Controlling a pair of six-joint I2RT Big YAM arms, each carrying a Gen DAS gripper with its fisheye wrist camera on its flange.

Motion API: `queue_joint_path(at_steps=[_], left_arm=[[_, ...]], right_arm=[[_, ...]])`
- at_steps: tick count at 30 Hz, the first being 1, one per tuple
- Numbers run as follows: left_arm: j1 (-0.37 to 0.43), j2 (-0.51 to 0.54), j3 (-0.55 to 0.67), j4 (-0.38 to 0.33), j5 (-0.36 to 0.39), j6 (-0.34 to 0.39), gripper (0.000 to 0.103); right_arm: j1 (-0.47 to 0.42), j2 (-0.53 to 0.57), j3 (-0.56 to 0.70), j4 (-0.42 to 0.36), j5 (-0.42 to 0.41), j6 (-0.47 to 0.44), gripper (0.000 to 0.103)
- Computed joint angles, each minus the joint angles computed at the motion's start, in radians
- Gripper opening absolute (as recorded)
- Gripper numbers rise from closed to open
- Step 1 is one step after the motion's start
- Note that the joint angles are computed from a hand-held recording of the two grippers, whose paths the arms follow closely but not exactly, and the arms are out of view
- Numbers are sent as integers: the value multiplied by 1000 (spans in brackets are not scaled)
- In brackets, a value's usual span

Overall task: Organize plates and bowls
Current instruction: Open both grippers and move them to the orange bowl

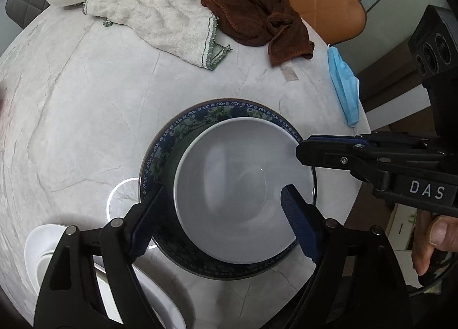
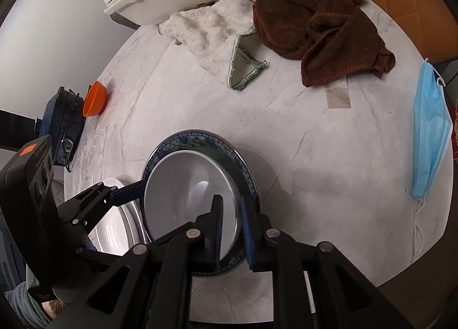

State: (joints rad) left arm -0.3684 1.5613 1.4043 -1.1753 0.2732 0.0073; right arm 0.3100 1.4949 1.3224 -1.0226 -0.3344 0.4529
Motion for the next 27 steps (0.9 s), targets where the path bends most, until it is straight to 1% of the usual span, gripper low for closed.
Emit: queue_joint_path(at_steps=[3,4,5,6,7,8,9,11,12,13,15,16,18,20,22,24,25,26,27], left_arm=[[12,-13,12,-4,27,-7,81],[17,-19,16,-5,37,-10,81],[24,-25,19,-3,53,-14,81],[33,-34,20,-4,69,-16,85],[41,-39,22,-7,81,-19,89],[52,-44,23,-9,93,-18,98],[65,-50,27,-10,101,-16,102],[103,-67,30,4,113,-9,102],[127,-83,24,28,113,-7,102],[151,-97,19,52,96,-10,102],[218,-110,24,83,75,-12,102],[259,-103,38,79,69,-10,102],[344,-65,85,54,33,7,102],[435,-13,147,24,-20,23,102],[525,53,220,16,-47,31,102],[599,131,315,-4,-90,32,102],[629,170,363,-8,-91,39,102],[654,216,421,-28,-104,44,102],[674,267,485,-59,-121,43,102]], right_arm=[[-7,-11,10,-9,12,1,17],[-12,-16,10,-7,8,6,24],[-16,-20,10,-5,5,10,35],[-19,-24,10,-2,4,14,42],[-22,-28,10,0,3,18,56],[-25,-32,9,3,3,22,69],[-28,-37,7,11,4,29,74],[-38,-42,5,33,-4,46,90],[-42,-35,14,36,-10,56,93],[-46,-27,26,39,-21,66,98],[-47,-3,62,49,-47,72,99],[-40,13,88,48,-48,63,99],[-18,60,164,34,-47,34,99],[8,130,269,8,-59,2,99],[41,222,409,-35,-70,-36,99],[73,325,568,-67,-97,-54,99],[90,400,687,-116,-106,-67,99],[107,479,813,-171,-106,-83,99],[126,560,938,-210,-98,-93,99]])
